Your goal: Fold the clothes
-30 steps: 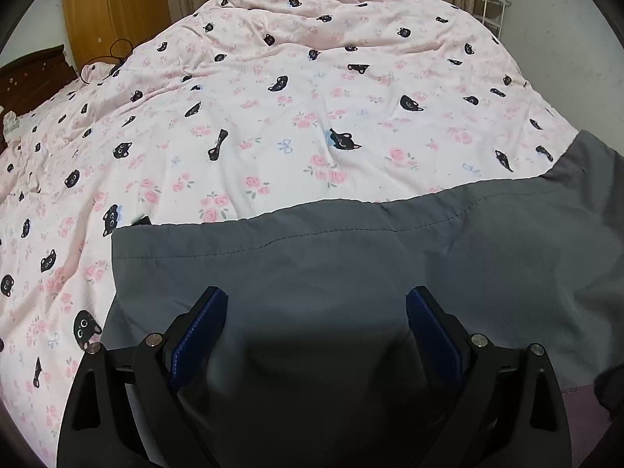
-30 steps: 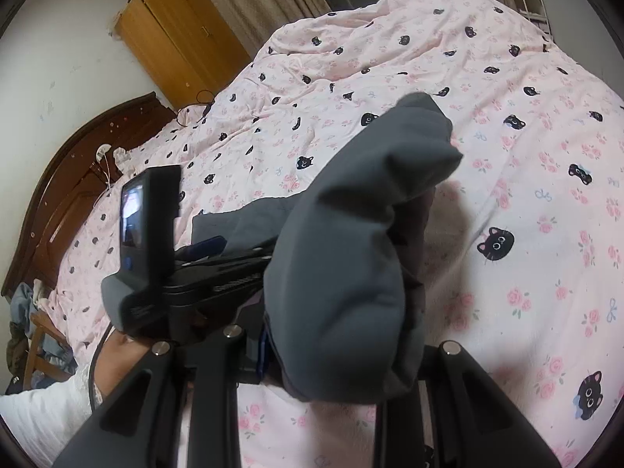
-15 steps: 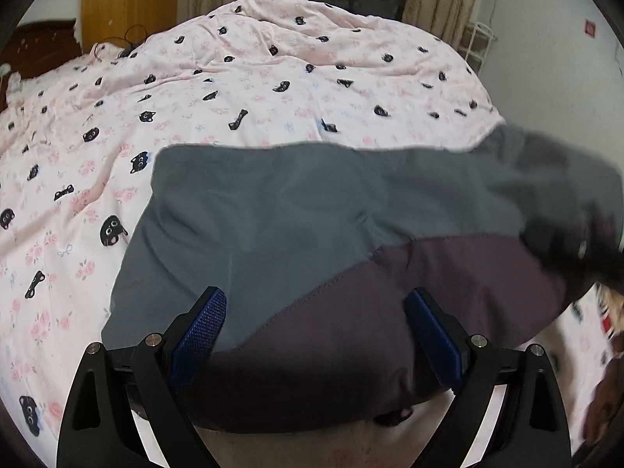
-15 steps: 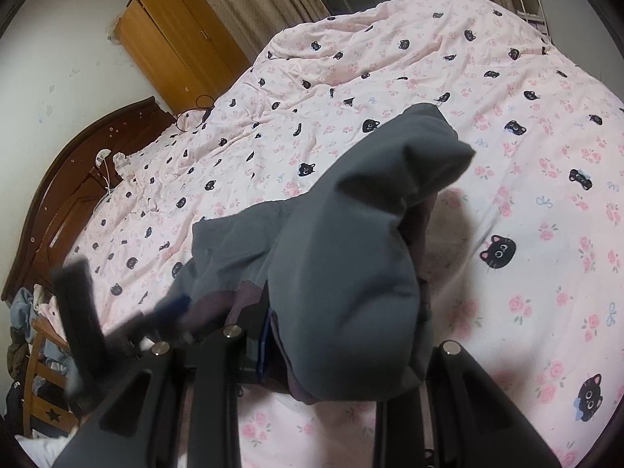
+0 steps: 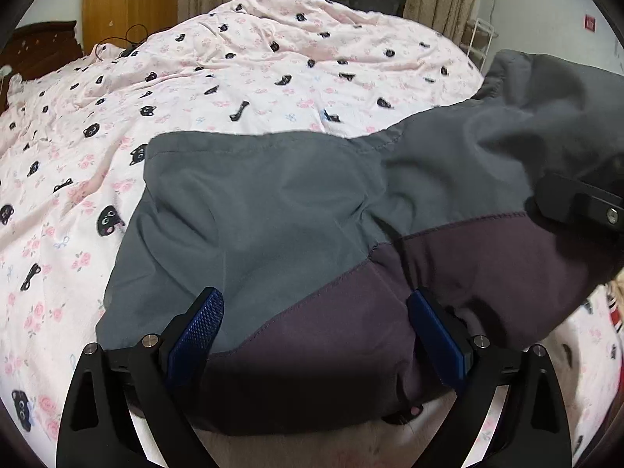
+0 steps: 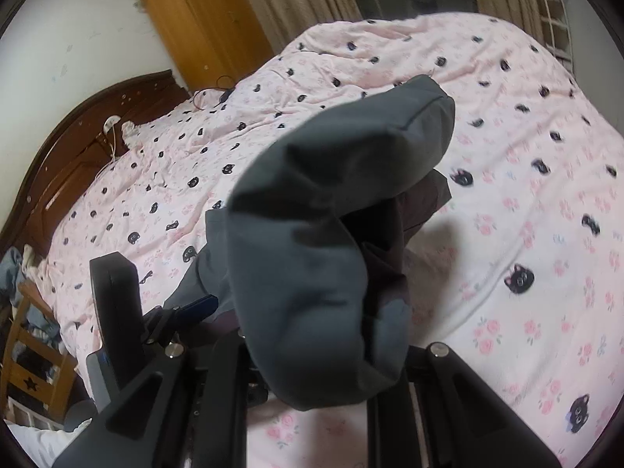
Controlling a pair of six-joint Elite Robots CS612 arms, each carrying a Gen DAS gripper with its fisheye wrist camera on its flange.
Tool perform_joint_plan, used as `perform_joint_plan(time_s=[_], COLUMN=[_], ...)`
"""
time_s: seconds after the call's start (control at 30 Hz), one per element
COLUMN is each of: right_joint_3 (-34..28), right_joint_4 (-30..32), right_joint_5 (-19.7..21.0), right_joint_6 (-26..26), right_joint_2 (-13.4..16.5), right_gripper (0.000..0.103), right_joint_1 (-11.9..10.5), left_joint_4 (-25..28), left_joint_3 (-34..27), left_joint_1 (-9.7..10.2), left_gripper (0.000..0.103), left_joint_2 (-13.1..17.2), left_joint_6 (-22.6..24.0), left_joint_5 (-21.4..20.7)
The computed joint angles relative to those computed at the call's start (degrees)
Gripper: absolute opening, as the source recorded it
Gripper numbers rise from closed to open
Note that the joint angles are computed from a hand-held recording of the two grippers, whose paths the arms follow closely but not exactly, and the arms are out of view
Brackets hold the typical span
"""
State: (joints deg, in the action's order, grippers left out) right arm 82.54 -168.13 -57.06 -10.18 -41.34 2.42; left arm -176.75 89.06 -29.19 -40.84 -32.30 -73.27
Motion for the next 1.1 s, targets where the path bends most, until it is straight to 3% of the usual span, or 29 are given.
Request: perform_joint_plan(time_s=[0.17, 0.3, 0.37, 0.4, 0.5, 0.73, 0.93, 1.1], right_joint_3=[0.02, 0.26, 0.31, 0.30, 0.08, -0.34, -0.78, -0.78], right_joint_4=[-0.12, -0.24, -0.13, -0.02, 0.85, 2.45, 2.75, 2.75], right_joint_5=[-3.25, -3.50, -3.47, -3.49, -3.72, -5.19, -5.98, -6.40], right_joint_6=[-3.30, -2.72, -2.33, -2.24, -2.86, -5.77, -8.22, -9.22], right_joint_2=[-0.79, -0.82, -0.81, -0.81, -0.84, -0.72, -1.01, -1.00], right_gripper=[0.017, 0.017, 0.017, 0.017, 0.017, 0.018, 0.017, 0.018], right_joint_1=[1.23, 1.25, 1.15, 1.10, 1.12, 2.10, 2.93, 3.60], left_joint_4=[-6.87, -6.62, -4.89, -3.03, 2.25, 2.81, -3.67, -4.28], left_joint_3=[3.56, 1.19, -0.84, -1.70, -3.52, -2.38, 4.73, 7.42], left_joint_1=[-0.21, 2.13, 3.04, 2.89, 1.70, 1.00, -0.24, 0.99], left_gripper=[0.094, 0.094, 0.094, 0.094, 0.094, 0.093, 0.093, 0.093], left_joint_2=[-1.43, -0.64, 0.24, 0.55, 1.32, 0.69, -2.50, -3.31], left_joint_6=[-5.36, -8.68, -8.38, -6.89, -1.99, 0.33, -3.17, -7.83], left_joint_5=[2.88, -4.28, -8.87, -8.95, -5.51, -3.00, 7.96, 7.90])
